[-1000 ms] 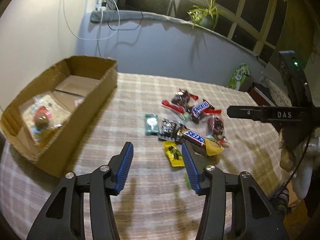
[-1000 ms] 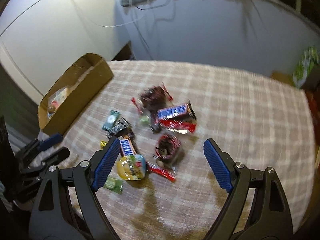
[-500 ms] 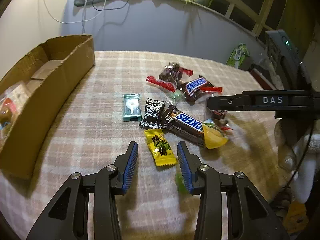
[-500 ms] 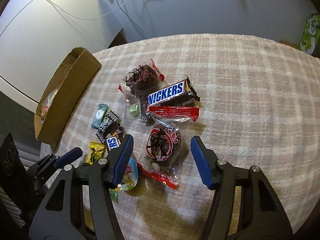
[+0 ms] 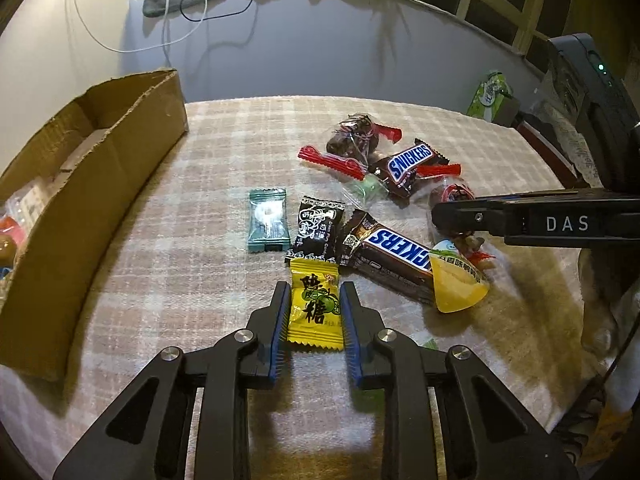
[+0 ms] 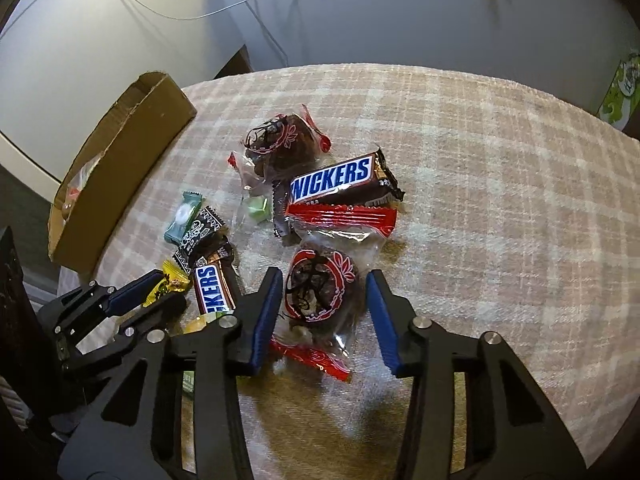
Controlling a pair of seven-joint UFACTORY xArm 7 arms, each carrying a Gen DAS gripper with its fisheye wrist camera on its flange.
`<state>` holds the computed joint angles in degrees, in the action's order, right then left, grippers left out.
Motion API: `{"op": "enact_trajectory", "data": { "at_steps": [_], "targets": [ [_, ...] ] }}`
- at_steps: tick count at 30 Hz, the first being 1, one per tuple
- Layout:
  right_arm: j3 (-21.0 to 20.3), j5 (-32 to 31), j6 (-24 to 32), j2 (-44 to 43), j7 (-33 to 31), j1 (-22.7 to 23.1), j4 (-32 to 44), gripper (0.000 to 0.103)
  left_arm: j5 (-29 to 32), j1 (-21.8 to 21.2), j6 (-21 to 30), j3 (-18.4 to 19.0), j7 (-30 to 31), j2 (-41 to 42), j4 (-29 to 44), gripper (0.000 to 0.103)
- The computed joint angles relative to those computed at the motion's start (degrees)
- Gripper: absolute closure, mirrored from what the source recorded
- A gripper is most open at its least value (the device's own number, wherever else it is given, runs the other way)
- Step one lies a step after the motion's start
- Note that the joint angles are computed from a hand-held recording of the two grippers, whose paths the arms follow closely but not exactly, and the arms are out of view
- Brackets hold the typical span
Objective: Organize snacks
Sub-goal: 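Grasp the yellow candy with the left gripper while the right grasps the red chocolate bag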
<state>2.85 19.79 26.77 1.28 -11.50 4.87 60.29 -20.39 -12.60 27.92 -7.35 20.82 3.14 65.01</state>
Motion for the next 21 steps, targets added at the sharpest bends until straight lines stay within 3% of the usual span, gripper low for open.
{"op": "enact_trajectory", "data": {
  "at_steps": [6, 21],
  "targets": [
    [0.0, 0.4, 0.0, -0.4, -0.4, 0.0, -0.1, 0.066, -2.1, 0.3, -0.1, 0.0, 1.6, -0.3, -0.3, 0.08],
    [-1.1, 6.2, -1.2, -4.7, -4.1, 0.2, -3.2, 0.067, -7.2, 0.5, -0.7, 1.2, 4.3, -3.9, -1.9, 0.08]
  ]
}}
